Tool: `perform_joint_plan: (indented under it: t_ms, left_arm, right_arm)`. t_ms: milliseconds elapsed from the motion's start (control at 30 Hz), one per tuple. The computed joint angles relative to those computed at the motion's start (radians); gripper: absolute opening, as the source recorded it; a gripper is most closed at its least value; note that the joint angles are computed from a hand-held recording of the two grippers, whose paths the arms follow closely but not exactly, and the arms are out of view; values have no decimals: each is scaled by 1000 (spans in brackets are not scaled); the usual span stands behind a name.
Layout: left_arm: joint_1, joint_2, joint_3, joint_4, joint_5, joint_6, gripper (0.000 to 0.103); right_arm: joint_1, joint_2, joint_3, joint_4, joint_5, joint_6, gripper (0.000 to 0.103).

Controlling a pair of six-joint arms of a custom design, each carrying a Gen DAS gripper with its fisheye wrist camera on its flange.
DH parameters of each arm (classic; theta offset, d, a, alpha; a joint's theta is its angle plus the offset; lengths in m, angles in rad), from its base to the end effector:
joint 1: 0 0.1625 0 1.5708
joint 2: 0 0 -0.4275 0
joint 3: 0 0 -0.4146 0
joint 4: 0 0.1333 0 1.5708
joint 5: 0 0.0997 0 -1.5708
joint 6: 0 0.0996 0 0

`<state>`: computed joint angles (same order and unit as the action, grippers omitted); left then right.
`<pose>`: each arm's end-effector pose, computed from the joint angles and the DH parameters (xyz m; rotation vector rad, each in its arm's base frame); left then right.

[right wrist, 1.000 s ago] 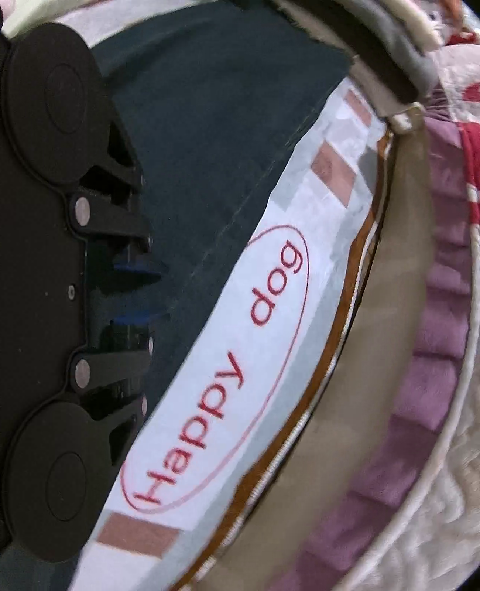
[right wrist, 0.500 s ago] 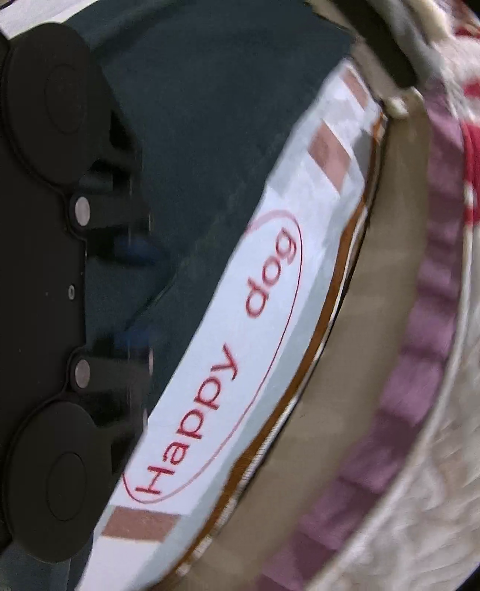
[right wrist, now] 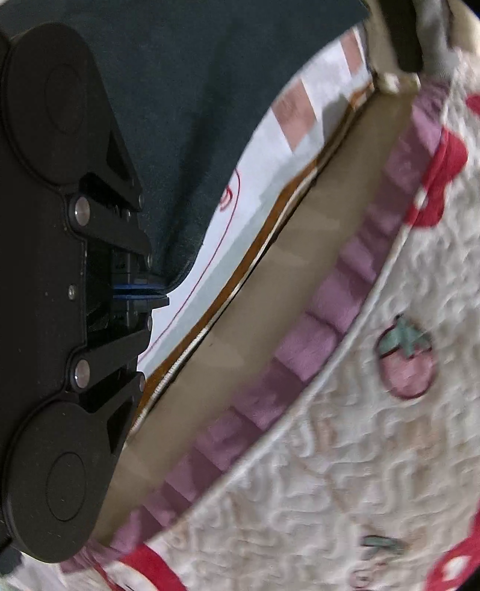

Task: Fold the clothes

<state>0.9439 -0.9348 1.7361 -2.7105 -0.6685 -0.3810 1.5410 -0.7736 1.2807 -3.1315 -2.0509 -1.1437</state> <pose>-0.2141 -0.6561 0.1835 0.0952 2.3572 -0.9017 0.0636 -0.7966 0.3028 0.8497 -1.9259 0.7270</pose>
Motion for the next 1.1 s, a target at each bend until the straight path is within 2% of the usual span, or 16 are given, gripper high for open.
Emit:
perform_joint_plan:
  t_ms: [67,167,233,367,433,467,533,600,633,733,767,833,900,933,967,1100]
  left_arm:
    - [2,-1,1,-5,-5,8,22]
    - [17,-15,8,-32,-42,-13,22]
    - [26,-22,13,-53,-60,-34,22]
    - [22,-12,13,-93,-24,-11,22]
    - [18,2,11,-138,8,44,20]
    - [19,8,7,-151,15,62,19]
    - [22,19,0,-176,27,80,17]
    - [24,26,-5,-189,36,87,17]
    - [23,28,-4,-194,44,93,17]
    - [15,45,-10,-200,91,135,19]
    - [11,53,-12,-201,112,152,20]
    - [1,60,-12,-198,141,167,22]
    - [-20,51,-4,-173,175,159,23]
    - [-36,44,7,-184,188,171,27]
    - [-51,37,16,-201,191,187,32]
    - [-108,30,21,-266,110,240,34]
  right_arm:
    - [-9,15,-28,67,-24,57,2]
    - [-17,18,-25,60,-30,70,3]
    - [-13,18,-33,57,-49,114,14]
    - [-6,-89,86,-20,-24,349,27]
    - [-20,-199,220,-9,57,452,30]
    - [-31,-252,285,5,102,479,37]
    - [-56,-344,394,55,168,507,40]
    - [-69,-369,449,47,84,447,36]
    - [-71,-358,455,-20,-8,422,20]
    - [-100,-306,431,-288,-228,339,15]
    - [-116,-304,411,-343,-268,331,14]
    - [-143,-355,428,-326,-234,371,2]
    - [-166,-410,450,-297,-192,413,15]
    - [-172,-426,460,-313,-190,418,38]
    - [-177,-442,468,-328,-188,424,45]
    - [-276,-606,539,-185,-10,692,53]
